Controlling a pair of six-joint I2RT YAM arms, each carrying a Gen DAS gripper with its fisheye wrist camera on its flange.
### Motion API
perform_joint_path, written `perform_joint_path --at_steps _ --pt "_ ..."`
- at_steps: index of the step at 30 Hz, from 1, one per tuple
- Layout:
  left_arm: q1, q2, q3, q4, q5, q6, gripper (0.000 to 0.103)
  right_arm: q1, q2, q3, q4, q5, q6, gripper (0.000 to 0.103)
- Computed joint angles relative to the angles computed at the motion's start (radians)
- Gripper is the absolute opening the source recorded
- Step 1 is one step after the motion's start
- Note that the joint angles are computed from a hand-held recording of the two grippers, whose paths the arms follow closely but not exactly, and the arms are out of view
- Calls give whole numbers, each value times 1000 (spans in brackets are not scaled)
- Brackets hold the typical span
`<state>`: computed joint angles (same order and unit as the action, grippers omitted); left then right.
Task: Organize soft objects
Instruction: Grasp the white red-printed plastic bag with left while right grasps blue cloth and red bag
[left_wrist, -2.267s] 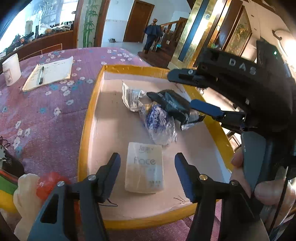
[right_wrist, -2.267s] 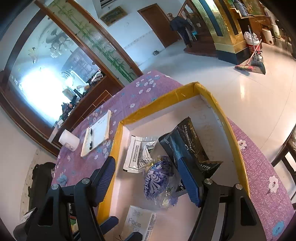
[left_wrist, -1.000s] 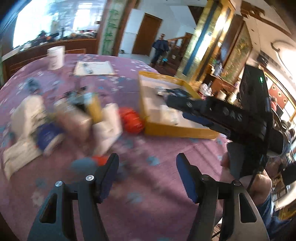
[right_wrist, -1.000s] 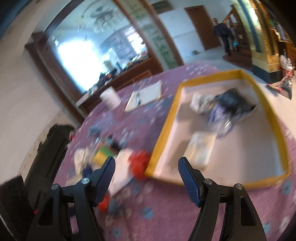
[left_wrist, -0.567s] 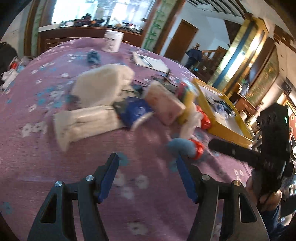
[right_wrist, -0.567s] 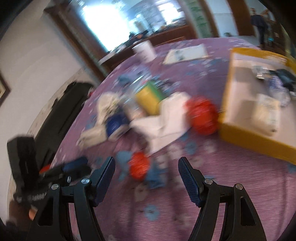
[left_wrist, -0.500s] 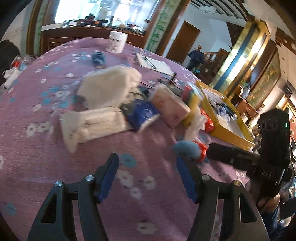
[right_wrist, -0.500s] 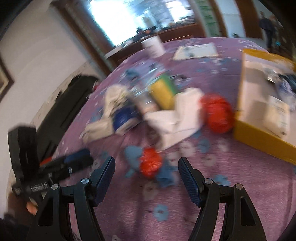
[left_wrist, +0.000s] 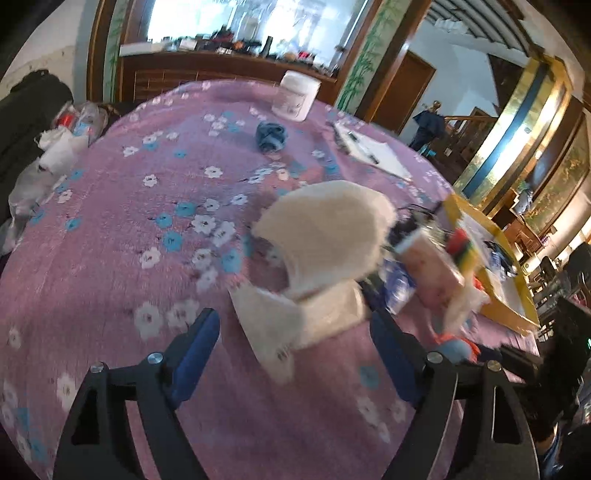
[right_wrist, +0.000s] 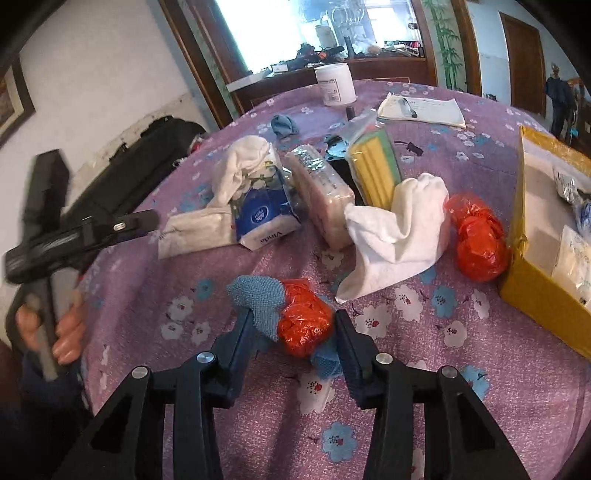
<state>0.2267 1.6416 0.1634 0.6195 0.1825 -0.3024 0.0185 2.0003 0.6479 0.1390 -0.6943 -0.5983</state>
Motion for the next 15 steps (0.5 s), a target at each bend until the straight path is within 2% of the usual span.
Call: perform_joint_path --at_steps 2,7,12,15 --pt "24 57 52 -15 46 20 83 -12 12 20 -28 -22 3 47" --pt "-25 172 134 -60 36 28 83 -21 8 18 -32 -40 8 47" --pt "-197 72 40 -80 36 35 83 -28 12 22 -34 -52 13 47" --pt "-357 -62 -11 -116 -127 -4 90 -30 12 20 -28 -56 16 47"
